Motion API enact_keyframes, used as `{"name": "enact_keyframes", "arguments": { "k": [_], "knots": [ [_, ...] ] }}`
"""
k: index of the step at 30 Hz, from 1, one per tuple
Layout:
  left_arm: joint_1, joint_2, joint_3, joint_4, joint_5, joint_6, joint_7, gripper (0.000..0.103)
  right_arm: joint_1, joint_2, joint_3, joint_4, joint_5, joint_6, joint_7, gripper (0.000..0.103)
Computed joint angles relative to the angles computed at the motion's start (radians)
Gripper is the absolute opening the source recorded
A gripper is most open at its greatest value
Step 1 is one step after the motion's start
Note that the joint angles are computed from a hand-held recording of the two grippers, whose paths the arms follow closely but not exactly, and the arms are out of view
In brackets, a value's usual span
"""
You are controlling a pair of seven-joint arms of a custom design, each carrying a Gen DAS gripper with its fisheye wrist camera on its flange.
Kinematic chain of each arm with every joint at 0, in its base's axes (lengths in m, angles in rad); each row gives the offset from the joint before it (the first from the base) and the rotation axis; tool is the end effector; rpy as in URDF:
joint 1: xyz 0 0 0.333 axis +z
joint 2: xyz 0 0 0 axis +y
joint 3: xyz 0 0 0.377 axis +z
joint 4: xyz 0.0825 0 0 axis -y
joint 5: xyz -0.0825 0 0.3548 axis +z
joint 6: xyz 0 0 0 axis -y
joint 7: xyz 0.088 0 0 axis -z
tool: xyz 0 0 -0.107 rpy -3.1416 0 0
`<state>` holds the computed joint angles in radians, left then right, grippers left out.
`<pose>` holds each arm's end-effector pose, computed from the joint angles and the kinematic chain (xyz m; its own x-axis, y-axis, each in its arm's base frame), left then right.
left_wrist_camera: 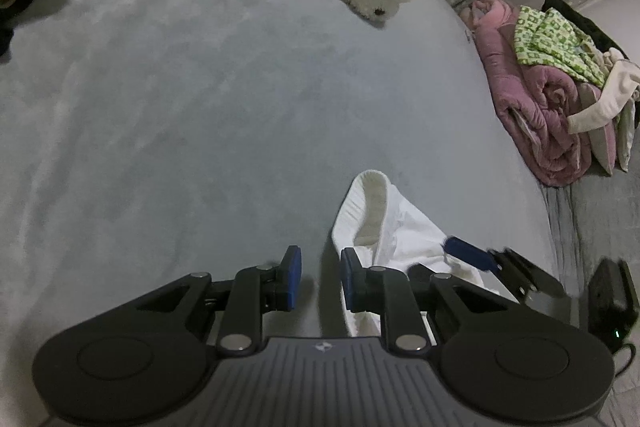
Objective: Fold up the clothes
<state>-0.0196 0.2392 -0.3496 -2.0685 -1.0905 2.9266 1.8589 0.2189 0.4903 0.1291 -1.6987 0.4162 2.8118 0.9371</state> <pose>0.5817 -0.1492 0.4446 0.1792 -0.7510 0.6356 -0.8240 -0.4675 -0.3202 0.6877 0.2094 0.4505 0.5649 -0.8250 -0.0166 -0.6481 -0.4311 -0.6277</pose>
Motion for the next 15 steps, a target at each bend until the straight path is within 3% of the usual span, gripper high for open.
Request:
{"name": "enact_keyframes", "arguments": {
  "k": [6,10,14,15],
  "knots": [
    [-0.008,0.005,0.004,0.005,0.027,-0.017,0.006,0.018,-0.070,0.079,0.081,0.168,0.113,-0.112,-0.088,0.068],
    [-0.008,0.016,0.003,0.011,0.069,-0.026,-0.032,0.018,-0.038,0.155,0.066,0.318,0.069,-0.248,-0.139,0.067],
    [-0.005,0.017,-0.002,0.008,0.113,-0.022,-0.060,0.018,0.009,0.220,0.027,0.422,-0.007,-0.367,-0.175,0.052],
    [-0.003,0.016,-0.005,0.007,0.119,-0.022,-0.063,0.018,0.012,0.222,0.028,0.416,-0.001,-0.352,-0.181,0.052]
  ]
}}
